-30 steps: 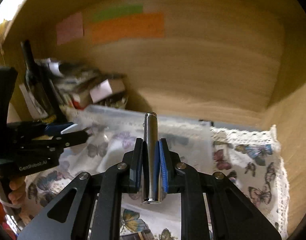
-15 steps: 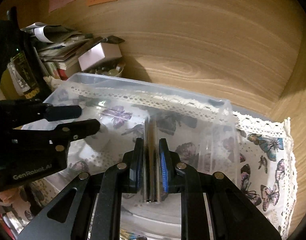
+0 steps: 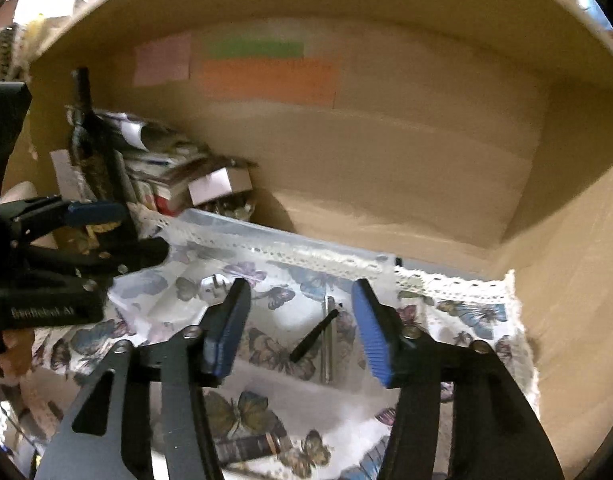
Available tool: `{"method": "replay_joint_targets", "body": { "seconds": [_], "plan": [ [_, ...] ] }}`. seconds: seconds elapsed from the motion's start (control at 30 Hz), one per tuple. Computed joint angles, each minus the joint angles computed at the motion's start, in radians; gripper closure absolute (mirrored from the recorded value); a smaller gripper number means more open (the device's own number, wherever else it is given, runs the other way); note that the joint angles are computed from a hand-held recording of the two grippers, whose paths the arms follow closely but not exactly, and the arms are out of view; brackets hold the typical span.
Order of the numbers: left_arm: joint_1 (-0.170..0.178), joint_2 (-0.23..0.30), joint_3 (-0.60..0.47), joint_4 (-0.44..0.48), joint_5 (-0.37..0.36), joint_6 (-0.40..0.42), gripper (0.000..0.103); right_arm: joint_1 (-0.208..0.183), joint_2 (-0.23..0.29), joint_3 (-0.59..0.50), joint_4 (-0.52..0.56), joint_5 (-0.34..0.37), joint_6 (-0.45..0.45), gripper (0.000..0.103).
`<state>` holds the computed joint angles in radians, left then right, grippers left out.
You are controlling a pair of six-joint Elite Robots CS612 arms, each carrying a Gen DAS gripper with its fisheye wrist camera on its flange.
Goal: Organize rigid objects
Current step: 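Carry the charger into the clear box and release while the right tool drops the rod in, then grasp the black USB dongle with the left tool while the right tool grasps the bronze cylinder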
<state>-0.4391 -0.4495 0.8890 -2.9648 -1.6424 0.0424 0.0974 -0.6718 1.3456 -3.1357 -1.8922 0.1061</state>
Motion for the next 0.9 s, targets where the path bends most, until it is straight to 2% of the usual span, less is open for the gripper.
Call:
{"method": "replay_joint_targets", "body": {
  "seconds": [0.07,0.17,0.27,0.37,0.53,0.6,0.73,0.83,0.9],
  "plan": [
    [0.001,-0.026,0.055,-0.050,0.017,0.000,0.010,0.007,-0.013,0.030,-0.038,-0.026,-0.001,0.041],
    [-0.004,-0.060,0.143,-0.127,0.062,0.017,0.005,0.018,-0.028,0.065,-0.067,-0.060,0.011,0.037],
    [-0.009,-0.080,0.208,-0.158,0.100,0.037,0.005,0.026,-0.039,0.099,-0.083,-0.069,0.022,0.035],
    [-0.008,-0.092,0.249,-0.146,0.100,0.035,0.005,0.031,-0.051,0.136,-0.084,-0.083,0.041,0.031],
    [0.000,-0.100,0.300,-0.111,0.108,0.018,0.005,0.024,-0.074,0.203,-0.055,-0.058,0.111,0.030],
    [0.005,-0.098,0.306,-0.071,0.106,0.013,0.005,0.023,-0.081,0.222,-0.038,-0.059,0.133,0.030],
    [0.012,-0.092,0.316,-0.021,0.103,0.015,0.005,0.012,-0.092,0.255,0.018,-0.016,0.189,0.030],
    [0.016,-0.087,0.311,0.022,0.077,0.021,0.005,0.013,-0.091,0.261,0.048,-0.014,0.214,0.030],
    [0.015,-0.086,0.307,0.034,0.069,0.038,0.005,0.010,-0.091,0.266,0.064,0.011,0.230,0.030]
  ]
}}
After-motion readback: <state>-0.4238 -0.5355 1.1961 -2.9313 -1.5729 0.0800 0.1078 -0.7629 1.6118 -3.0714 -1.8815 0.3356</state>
